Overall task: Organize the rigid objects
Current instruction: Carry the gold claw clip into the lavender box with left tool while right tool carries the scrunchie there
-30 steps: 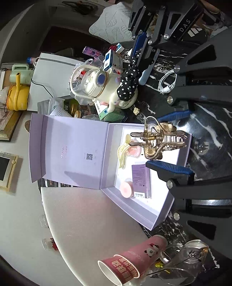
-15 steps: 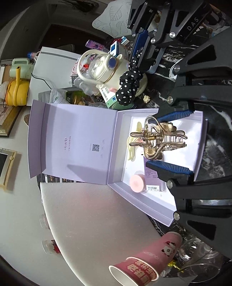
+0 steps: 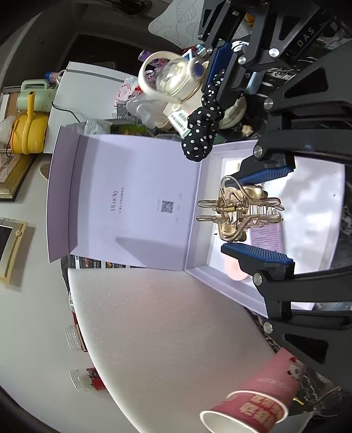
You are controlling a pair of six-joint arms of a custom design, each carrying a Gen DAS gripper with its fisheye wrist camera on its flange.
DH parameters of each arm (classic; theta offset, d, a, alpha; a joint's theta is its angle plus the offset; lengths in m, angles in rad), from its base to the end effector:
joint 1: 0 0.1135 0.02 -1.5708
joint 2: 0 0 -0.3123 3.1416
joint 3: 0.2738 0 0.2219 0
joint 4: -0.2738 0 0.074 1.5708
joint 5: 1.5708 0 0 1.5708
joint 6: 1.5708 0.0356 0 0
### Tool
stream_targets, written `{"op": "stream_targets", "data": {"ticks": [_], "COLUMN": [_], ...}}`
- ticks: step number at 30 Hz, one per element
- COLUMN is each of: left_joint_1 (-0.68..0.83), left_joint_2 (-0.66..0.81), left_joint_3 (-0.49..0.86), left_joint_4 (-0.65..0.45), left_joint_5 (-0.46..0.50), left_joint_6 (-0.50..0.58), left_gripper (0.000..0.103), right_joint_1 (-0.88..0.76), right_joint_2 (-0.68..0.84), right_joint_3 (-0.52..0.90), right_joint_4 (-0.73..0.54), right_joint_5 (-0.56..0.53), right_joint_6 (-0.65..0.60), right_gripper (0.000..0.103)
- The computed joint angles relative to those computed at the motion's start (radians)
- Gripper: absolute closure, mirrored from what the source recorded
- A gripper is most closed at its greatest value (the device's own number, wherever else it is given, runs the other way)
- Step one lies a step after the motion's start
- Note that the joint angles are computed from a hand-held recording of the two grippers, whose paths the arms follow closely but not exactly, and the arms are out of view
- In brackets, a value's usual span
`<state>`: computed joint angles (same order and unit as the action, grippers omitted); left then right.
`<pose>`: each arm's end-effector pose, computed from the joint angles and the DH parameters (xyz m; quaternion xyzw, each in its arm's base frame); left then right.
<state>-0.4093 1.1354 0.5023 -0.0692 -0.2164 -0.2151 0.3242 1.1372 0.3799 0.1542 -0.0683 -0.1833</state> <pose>0.1673 -0.0642 0.2484 0.0422 0.9020 -0.0352 0.4281 0.1655 0.0582 0.2316 -0.2375 0.8524 0.0629 0.4616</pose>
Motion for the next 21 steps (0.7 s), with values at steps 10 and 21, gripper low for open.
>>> {"op": "stream_targets", "data": {"ticks": [10,21], "left_joint_1": [0.136,0.214], "left_joint_2": [0.075,0.176], "left_joint_3": [0.049,0.040], "left_joint_4": [0.044,0.108], "left_joint_5": [0.077,0.126], "left_joint_6": [0.101,0.140], "left_gripper": [0.062,0.062], "right_joint_1": [0.029,0.056], "right_joint_2": [0.140,0.278], "right_joint_3": [0.079,0.136], "right_joint_4": [0.070,0.141], "right_joint_5": [0.031,0.060], "right_joint_6": [0.023,0.044], "right_gripper": [0.086,0.086]}}
